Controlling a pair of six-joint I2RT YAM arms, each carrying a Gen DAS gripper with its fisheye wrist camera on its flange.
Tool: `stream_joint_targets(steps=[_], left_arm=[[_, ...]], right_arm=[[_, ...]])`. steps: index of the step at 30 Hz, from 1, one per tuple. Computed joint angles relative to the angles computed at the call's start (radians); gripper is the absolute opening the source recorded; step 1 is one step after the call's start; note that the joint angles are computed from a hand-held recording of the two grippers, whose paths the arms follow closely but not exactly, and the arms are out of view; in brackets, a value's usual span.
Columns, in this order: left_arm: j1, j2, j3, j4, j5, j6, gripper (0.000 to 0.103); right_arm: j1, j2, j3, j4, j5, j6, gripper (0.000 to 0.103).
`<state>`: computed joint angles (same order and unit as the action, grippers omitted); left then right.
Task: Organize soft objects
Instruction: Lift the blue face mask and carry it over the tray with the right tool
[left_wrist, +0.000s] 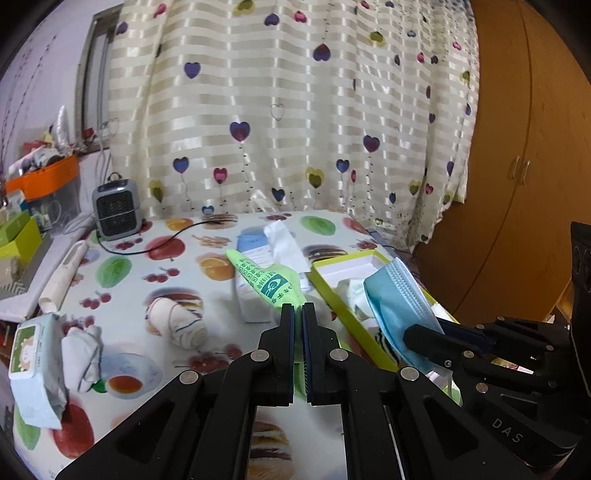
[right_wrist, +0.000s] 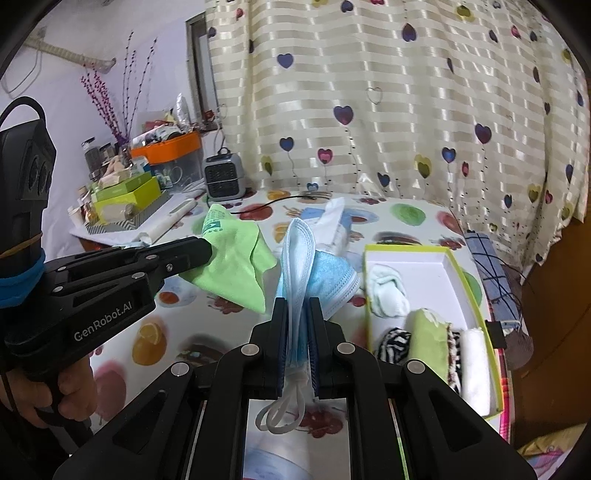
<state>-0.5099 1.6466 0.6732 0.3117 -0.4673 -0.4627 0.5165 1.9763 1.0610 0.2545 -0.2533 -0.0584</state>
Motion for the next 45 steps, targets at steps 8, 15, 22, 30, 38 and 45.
stream_joint_targets(steps=[8,15,22,30,38,45], left_arm=[[-0.032,0.084,0.107,-0.031,0.005,0.023,0.004],[-0.054,0.152,0.191,-0.057,0.011,0.036,0.004],[-0.058,0.218,0.265,-0.075,0.029,0.05,0.004],[-0.047,0.286,0.348,-0.094,0.055,0.063,0.004],[-0.031,0.34,0.414,-0.104,0.09,0.076,0.004],[-0.025,0.372,0.46,-0.111,0.107,0.087,0.004]], right_arm=[[-0.056,0.002,-0.002,0.009,-0.021,0.008,0.011],[-0.106,0.012,-0.003,0.019,-0.042,0.015,0.011],[-0.155,0.033,0.007,0.023,-0.06,0.022,0.011],[-0.229,0.085,0.061,0.014,-0.068,0.043,0.011],[-0.271,0.203,0.201,-0.054,-0.064,0.051,0.011],[-0.263,0.321,0.361,-0.139,-0.066,0.043,0.011]])
